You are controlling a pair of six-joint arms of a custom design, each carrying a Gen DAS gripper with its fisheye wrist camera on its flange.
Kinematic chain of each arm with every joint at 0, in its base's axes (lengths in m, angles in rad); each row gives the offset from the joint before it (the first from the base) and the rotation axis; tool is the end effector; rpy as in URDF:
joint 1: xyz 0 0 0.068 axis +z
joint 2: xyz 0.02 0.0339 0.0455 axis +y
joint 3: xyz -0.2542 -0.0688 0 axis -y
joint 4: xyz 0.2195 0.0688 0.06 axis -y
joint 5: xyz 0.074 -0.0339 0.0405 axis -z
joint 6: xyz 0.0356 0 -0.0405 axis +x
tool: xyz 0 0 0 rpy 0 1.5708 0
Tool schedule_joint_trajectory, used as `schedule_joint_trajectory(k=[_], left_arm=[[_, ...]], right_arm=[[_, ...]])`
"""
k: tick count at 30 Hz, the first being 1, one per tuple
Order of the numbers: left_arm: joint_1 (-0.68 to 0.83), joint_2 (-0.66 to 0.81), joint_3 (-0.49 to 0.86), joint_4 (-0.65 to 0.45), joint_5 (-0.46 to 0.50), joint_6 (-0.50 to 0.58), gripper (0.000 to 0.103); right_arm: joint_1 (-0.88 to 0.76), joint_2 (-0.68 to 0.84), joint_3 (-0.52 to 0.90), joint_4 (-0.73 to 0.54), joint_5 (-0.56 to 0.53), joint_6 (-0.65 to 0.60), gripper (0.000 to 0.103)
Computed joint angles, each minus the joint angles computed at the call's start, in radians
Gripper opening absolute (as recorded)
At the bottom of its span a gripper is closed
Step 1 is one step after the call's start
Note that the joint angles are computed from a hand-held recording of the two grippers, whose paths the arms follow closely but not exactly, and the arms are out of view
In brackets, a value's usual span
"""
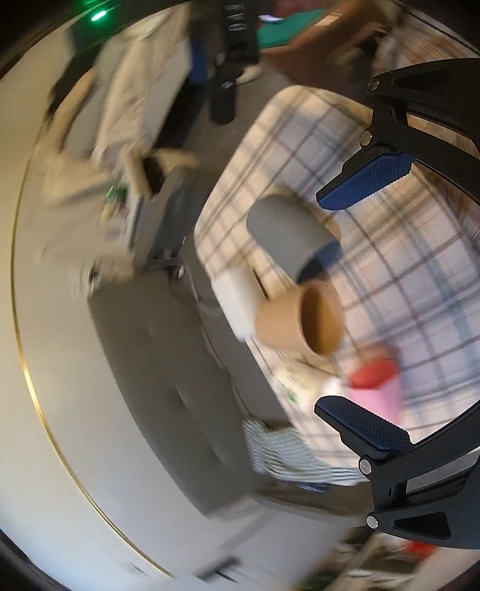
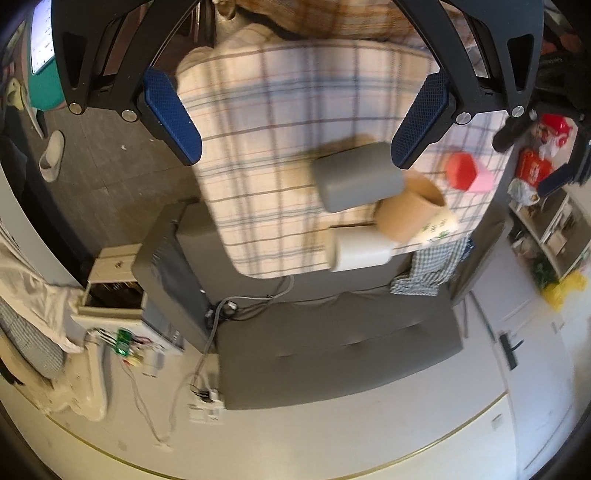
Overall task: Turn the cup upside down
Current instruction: 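Reach the left gripper to the grey cup lying on its side and grasp it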
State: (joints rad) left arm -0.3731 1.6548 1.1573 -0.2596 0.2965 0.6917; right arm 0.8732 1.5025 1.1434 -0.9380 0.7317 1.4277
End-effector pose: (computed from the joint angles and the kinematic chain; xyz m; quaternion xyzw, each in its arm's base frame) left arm 0.3141 -0.1341 0.2406 0.5114 0.7529 -0.0718 0.4079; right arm 0.1829 0.1812 0.2494 0.3001 0.8764 -0.0283 0.3755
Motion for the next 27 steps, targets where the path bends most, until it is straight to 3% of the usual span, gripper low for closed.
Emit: schedule_joint_trajectory(k=[11, 19, 27], left_arm=[[-0.188, 0.35, 0.314, -0.124, -0.119, 0.245, 0.103], [-0.25, 0.507, 0.434, -0.166, -0.204, 0.323, 0.102], [-0.281, 0.6, 0.513, -0.229, -0.275, 0.329, 0.098]], right_arm=[[-0.186, -0.082, -0.236, 0.231, -0.156, -0.104, 0.103], [-0.293, -0.087, -0.345, 0.372, -0.249, -0.167, 0.103], [-0.351, -0.089, -0.379, 0.409, -0.288, -0.2, 0.103]])
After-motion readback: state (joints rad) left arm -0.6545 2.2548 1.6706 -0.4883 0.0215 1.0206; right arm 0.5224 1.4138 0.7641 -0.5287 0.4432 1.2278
